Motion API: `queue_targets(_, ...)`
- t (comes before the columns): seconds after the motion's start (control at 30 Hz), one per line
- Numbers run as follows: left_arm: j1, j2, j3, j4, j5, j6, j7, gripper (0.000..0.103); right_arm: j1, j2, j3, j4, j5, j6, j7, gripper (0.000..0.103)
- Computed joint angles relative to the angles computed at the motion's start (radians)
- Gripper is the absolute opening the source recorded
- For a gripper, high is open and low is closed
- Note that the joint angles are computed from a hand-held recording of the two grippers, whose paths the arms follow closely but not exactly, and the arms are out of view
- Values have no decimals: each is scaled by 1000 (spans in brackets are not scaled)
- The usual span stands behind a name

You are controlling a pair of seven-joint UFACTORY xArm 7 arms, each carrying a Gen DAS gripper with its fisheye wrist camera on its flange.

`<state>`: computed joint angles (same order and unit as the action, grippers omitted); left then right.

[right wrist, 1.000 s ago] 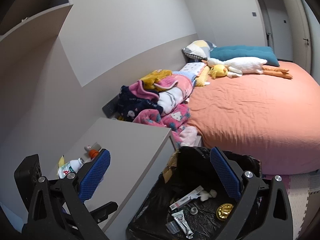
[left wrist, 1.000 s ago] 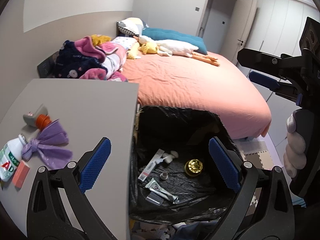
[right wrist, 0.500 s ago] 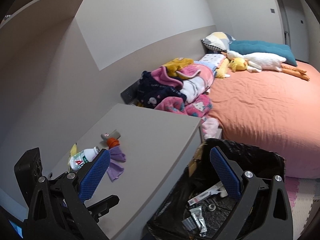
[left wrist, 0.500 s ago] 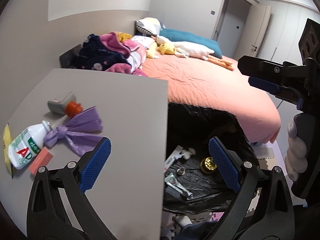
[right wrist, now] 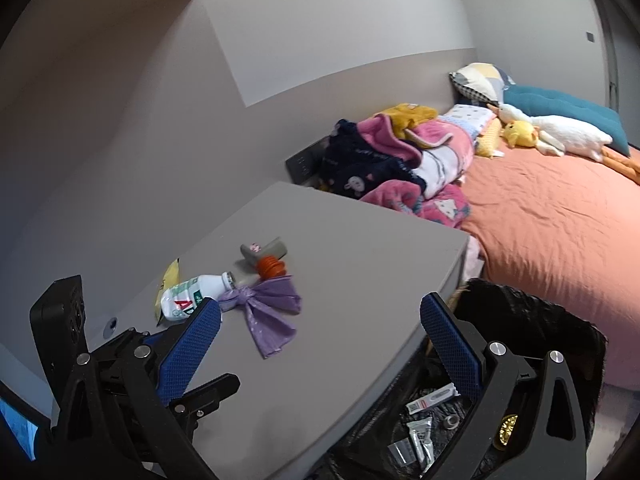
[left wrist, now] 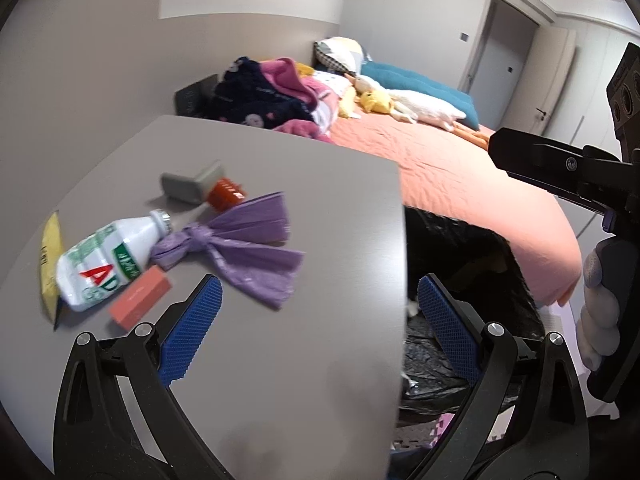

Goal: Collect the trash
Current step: 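Move both open tools back over the table, then grasp the pink box with the left tool while the right tool grasps the purple tied bag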

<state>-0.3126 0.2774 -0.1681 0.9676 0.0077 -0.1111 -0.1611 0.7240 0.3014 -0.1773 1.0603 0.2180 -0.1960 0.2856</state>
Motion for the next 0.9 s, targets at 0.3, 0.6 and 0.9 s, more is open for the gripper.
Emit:
queue_targets(0.3, -115, -16, 193, -38, -5, -25, -25, 83, -82, 91, 94, 141, -116, 95, 44, 94)
queue_targets(0.6, 2, 23, 133, -14, 20, -6, 21, 65, -251, 216, 295, 320, -191, 232, 54, 69)
queue_targets(0.9, 186, 95, -14, 49, 11, 36, 94, 61, -283, 380, 369, 544, -196, 366, 14, 66)
